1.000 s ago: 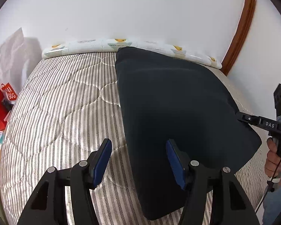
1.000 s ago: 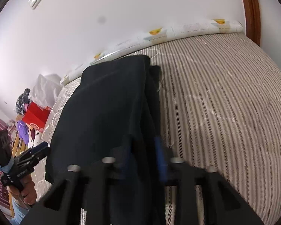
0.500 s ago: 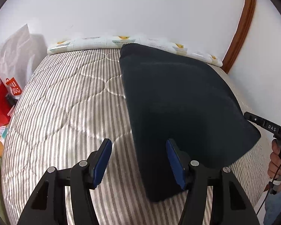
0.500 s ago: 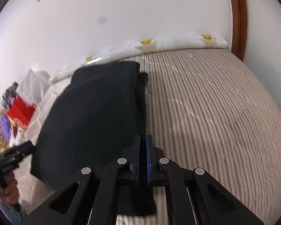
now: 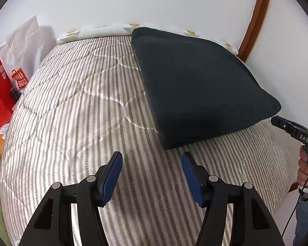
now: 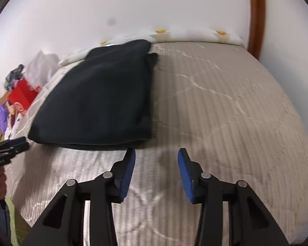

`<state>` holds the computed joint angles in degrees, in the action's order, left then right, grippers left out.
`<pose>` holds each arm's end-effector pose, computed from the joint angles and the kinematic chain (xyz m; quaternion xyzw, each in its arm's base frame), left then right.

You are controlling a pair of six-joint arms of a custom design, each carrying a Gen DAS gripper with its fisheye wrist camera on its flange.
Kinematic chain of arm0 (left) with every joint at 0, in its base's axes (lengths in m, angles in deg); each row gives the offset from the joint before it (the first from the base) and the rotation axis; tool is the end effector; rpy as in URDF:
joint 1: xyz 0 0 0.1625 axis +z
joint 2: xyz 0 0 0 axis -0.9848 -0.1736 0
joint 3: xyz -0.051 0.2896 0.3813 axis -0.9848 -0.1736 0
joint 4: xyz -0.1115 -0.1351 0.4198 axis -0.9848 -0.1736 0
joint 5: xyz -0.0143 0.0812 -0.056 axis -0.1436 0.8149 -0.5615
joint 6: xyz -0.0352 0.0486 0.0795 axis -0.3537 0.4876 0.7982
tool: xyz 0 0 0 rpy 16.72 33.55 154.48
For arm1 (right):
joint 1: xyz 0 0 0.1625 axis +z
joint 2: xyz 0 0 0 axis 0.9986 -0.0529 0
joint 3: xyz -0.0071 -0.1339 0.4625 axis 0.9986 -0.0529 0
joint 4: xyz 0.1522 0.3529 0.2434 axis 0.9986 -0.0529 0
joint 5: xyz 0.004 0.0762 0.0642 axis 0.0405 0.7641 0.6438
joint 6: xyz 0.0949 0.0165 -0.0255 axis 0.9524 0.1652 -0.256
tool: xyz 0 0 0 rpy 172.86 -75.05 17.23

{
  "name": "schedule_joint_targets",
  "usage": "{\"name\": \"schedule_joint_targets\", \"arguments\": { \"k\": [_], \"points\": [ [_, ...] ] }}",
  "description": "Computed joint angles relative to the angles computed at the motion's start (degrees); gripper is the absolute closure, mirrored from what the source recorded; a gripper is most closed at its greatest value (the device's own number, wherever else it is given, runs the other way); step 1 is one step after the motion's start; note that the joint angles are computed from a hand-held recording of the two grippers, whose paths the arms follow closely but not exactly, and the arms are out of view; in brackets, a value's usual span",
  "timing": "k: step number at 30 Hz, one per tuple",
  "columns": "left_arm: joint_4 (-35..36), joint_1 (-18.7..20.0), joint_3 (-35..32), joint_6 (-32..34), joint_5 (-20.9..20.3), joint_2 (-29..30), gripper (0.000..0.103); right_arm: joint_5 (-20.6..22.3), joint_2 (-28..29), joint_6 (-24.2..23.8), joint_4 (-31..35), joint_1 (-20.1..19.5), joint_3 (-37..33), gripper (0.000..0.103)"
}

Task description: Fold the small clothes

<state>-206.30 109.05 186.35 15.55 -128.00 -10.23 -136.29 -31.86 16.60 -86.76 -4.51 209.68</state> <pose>-0.3063 -0.3906 0.0922 0.2656 0.9107 -0.2008 0.2446 0.0389 -0.3803 0.4132 0.0559 -0.8892 0.3216 0.3207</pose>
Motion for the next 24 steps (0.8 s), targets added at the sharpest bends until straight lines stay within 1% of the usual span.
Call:
{"name": "schedule_joint_targets", "arguments": {
  "k": [2, 3, 4, 6, 7, 8, 9, 10, 11, 12, 13, 14, 16, 17, 19, 21, 24],
  "points": [
    [-1.24, -0.13, 0.05, 0.29, 0.38, 1.01, 0.046, 1.36, 1.39, -0.88, -2.96, 0.08, 0.76, 0.059],
    [-1.83, -0.14, -0.11, 0.34, 0.75, 1.71, 0.046, 1.23, 2.43, -0.88, -4.16, 0.17, 0.83, 0.059],
    [-2.28, -0.1, -0.23, 0.29, 0.86, 2.14, 0.046, 1.07, 3.08, -0.74, -4.81, 0.31, 0.84, 0.059],
    [-3.61, 0.32, -0.72, 0.7, 0.39, 3.11, 0.046, 2.12, 3.9, -0.3, -5.42, 0.01, 0.82, 0.059],
    [-4.73, 0.54, -0.89, 1.31, 0.13, 3.59, 0.048, 3.05, 4.14, 0.08, -5.19, -0.26, 0.6, 0.059],
    [-5.5, 0.7, -1.04, 1.91, -0.01, 4.02, 0.056, 3.51, 4.32, 0.47, -5.38, -0.34, 0.51, 0.059],
    [-5.64, 0.78, -1.41, 2.26, 0.48, 4.61, 0.063, 4.21, 4.65, 0.68, -5.75, -0.68, 0.29, 0.059],
    [-5.52, 0.79, -1.71, 2.16, 1.16, 5.04, 0.073, 4.21, 5.08, 0.92, -5.82, -0.76, 0.01, 0.062],
    [-6.0, 1.09, -2.17, 2.3, 1.35, 5.58, 0.079, 4.27, 5.41, 1.19, -5.75, -0.84, -0.2, 0.067],
    [-6.97, 1.47, -2.37, 2.66, 0.96, 5.83, 0.081, 4.44, 5.61, 1.53, -5.48, -0.82, -0.39, 0.069],
    [-8.11, 1.84, -2.52, 2.96, 0.55, 6.08, 0.086, 4.63, 5.99, 1.58, -5.77, -0.87, -0.59, 0.076],
    [-8.71, 2.02, -2.76, 2.96, 0.65, 6.38, 0.089, 4.75, 6.45, 1.4, -6.62, -0.85, -0.64, 0.082],
    [-9.29, 1.95, -3.22, 3.19, 1.69, 7.05, 0.09, 4.39, 7.31, 0.73, -8.28, -0.51, -0.67, 0.09],
    [-9.68, 1.98, -3.35, 3.54, 2.06, 7.33, 0.09, 4.12, 7.84, 0.43, -9.32, -0.3, -0.76, 0.091],
    [-10.26, 2.46, -3.96, 4.32, 2.45, 7.95, 0.09, 4.86, 7.94, 0.87, -9.06, -0.65, -1.13, 0.091],
    [-10.18, 3.61, -5.4, 4.63, 1.93, 8.56, 0.09, 5.21, 8.63, 1.13, -8.88, -0.84, -1.88, 0.091],
    [-9.25, 4.64, -7.1, 4.14, 0.93, 9.13, 0.09, 4.59, 10.63, 1.42, -9.88, -0.58, -3.39, 0.091]
  ]
}}
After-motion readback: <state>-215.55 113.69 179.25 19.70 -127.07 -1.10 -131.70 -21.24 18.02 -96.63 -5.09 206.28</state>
